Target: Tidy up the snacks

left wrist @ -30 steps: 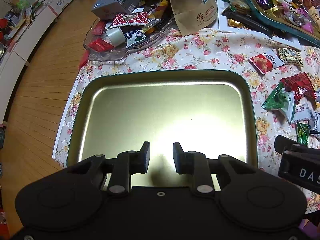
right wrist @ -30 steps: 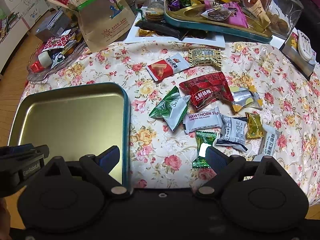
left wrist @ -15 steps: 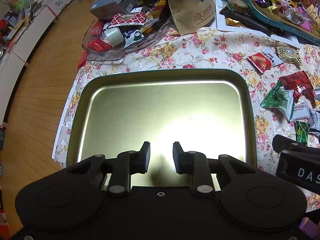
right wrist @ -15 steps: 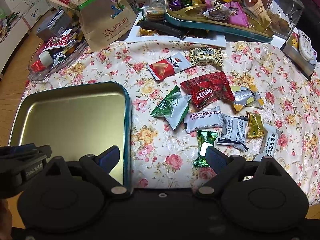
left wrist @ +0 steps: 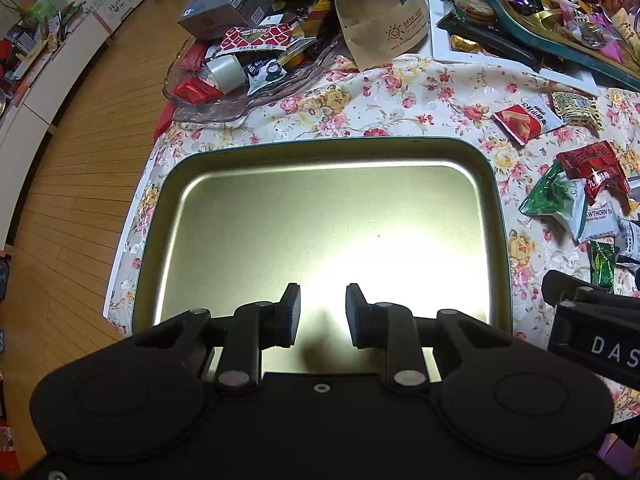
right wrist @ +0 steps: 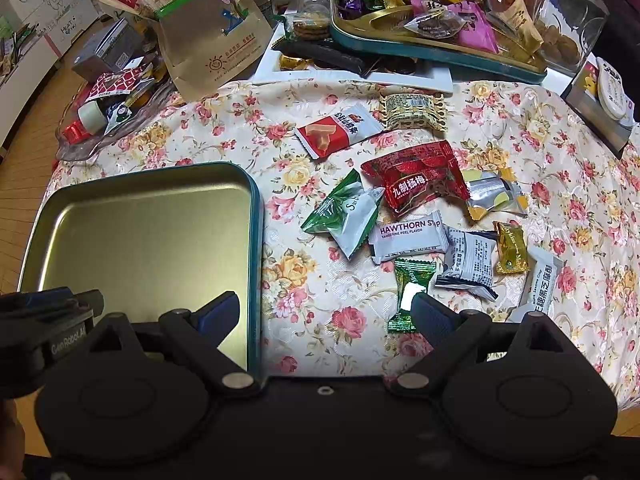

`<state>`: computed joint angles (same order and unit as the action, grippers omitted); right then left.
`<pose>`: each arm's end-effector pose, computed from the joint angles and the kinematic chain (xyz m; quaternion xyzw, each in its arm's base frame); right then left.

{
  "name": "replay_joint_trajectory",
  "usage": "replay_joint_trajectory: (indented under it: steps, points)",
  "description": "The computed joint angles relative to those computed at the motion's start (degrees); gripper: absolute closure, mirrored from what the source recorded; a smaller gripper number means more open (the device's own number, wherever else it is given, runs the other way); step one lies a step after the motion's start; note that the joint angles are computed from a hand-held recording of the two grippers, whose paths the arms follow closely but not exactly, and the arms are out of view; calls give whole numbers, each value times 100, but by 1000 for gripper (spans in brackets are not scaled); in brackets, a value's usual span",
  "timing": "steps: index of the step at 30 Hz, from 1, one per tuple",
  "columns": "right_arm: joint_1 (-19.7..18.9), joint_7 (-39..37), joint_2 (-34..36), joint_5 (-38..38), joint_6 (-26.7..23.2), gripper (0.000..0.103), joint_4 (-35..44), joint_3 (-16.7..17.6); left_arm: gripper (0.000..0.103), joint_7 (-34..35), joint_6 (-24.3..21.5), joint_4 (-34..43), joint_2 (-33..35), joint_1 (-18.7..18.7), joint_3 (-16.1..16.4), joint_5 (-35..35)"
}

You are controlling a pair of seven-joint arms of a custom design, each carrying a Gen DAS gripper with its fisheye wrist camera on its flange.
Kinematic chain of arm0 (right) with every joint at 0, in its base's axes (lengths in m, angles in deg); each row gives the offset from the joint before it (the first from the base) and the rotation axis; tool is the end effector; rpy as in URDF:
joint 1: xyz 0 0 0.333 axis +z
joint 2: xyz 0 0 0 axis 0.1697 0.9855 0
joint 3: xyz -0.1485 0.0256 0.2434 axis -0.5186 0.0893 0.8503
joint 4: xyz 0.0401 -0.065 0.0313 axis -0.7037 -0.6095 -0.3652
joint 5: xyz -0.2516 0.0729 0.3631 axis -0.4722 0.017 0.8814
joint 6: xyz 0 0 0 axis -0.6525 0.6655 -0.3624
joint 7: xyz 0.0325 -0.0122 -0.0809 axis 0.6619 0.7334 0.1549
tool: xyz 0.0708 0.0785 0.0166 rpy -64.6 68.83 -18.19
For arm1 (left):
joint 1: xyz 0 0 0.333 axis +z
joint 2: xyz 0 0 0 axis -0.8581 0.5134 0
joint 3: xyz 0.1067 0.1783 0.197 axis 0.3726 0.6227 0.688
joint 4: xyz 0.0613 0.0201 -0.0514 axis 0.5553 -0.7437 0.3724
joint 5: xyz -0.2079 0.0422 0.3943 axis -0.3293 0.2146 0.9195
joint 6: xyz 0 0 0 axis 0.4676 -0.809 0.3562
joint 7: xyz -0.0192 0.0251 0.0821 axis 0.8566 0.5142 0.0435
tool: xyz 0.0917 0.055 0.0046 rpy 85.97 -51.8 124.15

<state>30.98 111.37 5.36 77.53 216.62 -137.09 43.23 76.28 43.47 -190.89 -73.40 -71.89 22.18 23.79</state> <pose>0.4665 0.1742 0.4376 -0.6837 0.7085 -0.0769 0.1570 0.4590 -0.1681 0.4344 -0.7008 0.6872 -0.0372 0.1875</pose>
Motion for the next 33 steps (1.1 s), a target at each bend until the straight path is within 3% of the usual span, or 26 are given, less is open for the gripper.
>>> replay_joint_trajectory:
  steps: [25,33]
  points:
    - [-40,9,-20,-24,43,6,-28,-8,68,25,3,109,11,-49,4,-154]
    - [-258,195,-133,-907,352,12,-193,228,68,-93,121,198,-31,-65,-28,-132]
